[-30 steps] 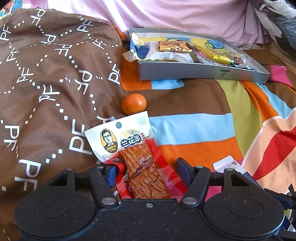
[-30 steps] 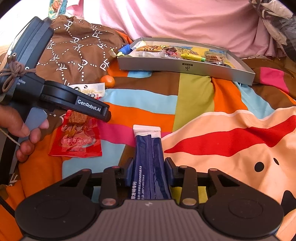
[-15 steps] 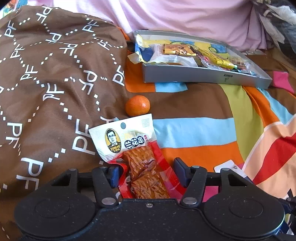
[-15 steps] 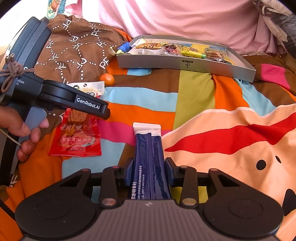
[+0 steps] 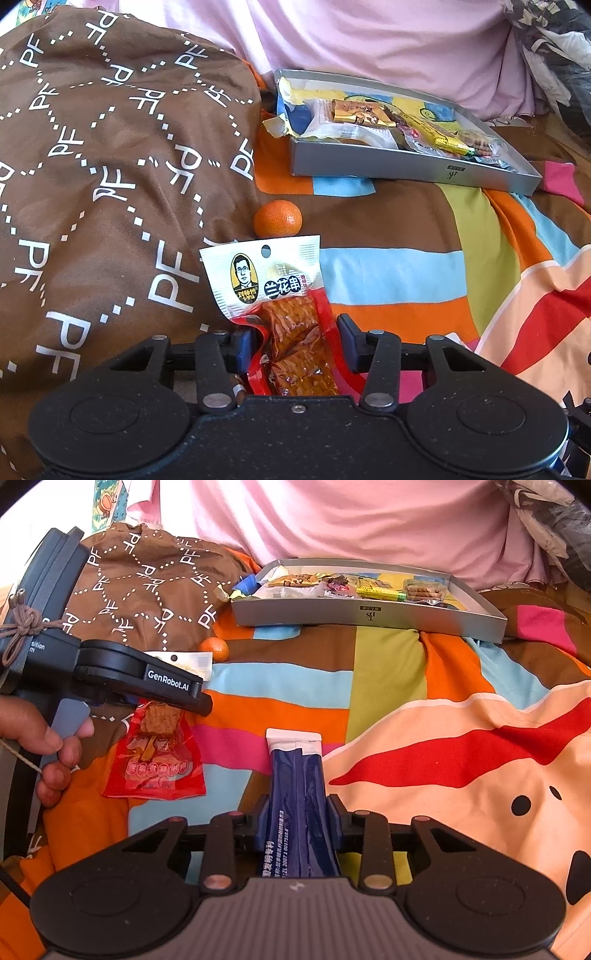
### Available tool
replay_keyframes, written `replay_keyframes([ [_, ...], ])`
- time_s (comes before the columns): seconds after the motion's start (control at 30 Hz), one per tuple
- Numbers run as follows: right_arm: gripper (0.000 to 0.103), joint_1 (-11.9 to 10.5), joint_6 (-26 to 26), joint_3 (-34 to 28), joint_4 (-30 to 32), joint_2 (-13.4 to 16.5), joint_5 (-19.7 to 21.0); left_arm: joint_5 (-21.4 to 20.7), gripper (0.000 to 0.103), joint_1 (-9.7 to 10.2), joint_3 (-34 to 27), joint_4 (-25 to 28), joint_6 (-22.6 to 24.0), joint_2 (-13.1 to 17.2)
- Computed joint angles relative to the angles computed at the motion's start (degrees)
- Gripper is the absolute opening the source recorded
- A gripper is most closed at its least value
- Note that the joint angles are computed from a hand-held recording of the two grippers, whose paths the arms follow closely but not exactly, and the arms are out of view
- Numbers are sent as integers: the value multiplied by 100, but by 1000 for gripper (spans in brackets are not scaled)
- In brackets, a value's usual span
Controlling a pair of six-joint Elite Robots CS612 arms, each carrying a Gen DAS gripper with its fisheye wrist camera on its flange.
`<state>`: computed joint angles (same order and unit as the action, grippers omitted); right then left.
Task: Organize snacks
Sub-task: 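Lift the red pack and blue packet off the bedspread with both tools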
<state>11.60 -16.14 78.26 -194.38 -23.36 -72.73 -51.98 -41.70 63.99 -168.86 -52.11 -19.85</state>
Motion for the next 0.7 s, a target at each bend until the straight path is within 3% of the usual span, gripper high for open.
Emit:
replay_keyframes([
  [0.5,44,-16,50,-113,388,-7,82,90,44,-35,35,-297,150,6],
  [0.7,32,-20,5,-194,541,5,192,273,44,-53,2,-526,375,37],
])
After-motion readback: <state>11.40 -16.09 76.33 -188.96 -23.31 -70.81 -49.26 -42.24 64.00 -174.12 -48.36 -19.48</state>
